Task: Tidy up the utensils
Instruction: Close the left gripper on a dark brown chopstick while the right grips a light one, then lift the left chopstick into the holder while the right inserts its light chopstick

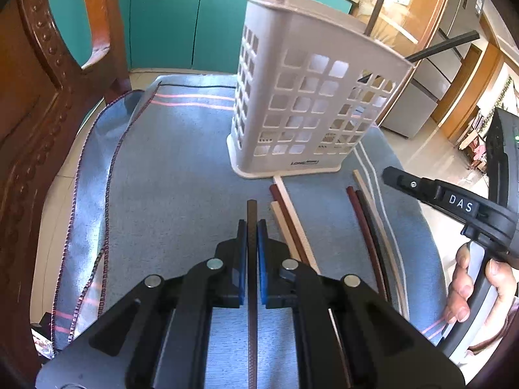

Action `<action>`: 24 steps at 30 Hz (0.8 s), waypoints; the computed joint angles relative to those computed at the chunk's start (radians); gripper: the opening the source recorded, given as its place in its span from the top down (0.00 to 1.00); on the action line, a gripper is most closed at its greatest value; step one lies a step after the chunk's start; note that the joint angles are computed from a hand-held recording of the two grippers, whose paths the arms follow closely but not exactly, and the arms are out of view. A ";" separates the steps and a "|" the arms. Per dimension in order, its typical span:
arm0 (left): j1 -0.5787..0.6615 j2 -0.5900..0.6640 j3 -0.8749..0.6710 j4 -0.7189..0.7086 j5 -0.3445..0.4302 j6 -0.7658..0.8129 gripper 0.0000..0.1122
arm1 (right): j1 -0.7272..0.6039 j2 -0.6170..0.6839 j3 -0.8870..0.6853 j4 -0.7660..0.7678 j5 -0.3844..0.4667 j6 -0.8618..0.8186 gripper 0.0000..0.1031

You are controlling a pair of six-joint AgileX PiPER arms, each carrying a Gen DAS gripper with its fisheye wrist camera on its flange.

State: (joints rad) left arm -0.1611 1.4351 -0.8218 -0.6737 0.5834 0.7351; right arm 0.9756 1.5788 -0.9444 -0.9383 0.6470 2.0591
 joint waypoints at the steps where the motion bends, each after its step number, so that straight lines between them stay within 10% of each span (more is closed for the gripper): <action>1: -0.002 0.004 -0.003 0.013 0.001 -0.014 0.94 | 0.009 0.011 -0.022 0.030 0.046 -0.033 0.86; 11: -0.050 0.086 -0.026 0.169 -0.045 -0.164 0.93 | 0.025 0.189 -0.214 0.278 0.282 -0.391 0.83; 24: -0.139 0.079 0.006 0.381 -0.141 -0.357 0.91 | 0.021 0.227 -0.294 0.329 0.350 -0.506 0.83</action>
State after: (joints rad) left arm -0.2997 1.5144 -0.8162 -0.2931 0.4420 0.3783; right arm 0.9964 1.8063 -1.2383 -0.6092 0.9966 1.5534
